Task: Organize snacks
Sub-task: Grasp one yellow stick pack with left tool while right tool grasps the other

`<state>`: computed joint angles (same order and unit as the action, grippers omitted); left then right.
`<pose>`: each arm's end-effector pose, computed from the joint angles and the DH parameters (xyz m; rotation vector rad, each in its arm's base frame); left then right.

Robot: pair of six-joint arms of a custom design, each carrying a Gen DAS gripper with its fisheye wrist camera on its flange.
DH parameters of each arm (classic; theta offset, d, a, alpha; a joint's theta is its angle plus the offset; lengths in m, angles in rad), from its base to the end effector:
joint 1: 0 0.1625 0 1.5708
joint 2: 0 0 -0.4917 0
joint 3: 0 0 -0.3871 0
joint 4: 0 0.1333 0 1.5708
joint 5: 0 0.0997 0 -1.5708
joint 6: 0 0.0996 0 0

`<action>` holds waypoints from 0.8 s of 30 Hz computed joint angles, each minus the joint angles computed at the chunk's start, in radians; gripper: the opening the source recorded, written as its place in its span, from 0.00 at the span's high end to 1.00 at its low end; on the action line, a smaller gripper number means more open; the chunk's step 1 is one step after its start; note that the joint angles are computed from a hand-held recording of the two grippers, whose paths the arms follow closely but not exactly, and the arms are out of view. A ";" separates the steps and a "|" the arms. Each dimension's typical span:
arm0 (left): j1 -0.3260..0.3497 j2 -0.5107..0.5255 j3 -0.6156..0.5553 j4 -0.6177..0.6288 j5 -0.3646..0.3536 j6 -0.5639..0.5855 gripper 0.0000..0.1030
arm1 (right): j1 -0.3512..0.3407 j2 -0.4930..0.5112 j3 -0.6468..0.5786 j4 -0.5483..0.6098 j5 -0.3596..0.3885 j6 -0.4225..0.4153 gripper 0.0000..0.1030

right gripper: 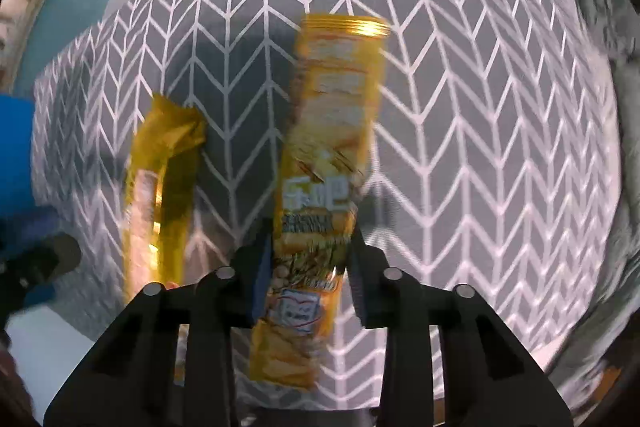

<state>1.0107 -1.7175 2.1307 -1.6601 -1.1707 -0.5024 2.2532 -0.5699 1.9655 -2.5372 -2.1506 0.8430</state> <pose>-0.0391 -0.3862 0.3748 0.1632 2.6310 0.1005 0.4000 -0.3674 -0.0706 -0.0375 -2.4384 0.1181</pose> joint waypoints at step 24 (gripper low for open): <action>-0.040 0.083 0.145 -0.139 0.035 -0.011 0.23 | -0.040 -0.029 0.064 -0.084 0.021 -0.007 0.62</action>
<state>0.9712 -1.6340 2.2753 -1.7986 -1.1359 -0.5138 2.2128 -0.5985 2.0299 -2.6213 -2.1298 0.8359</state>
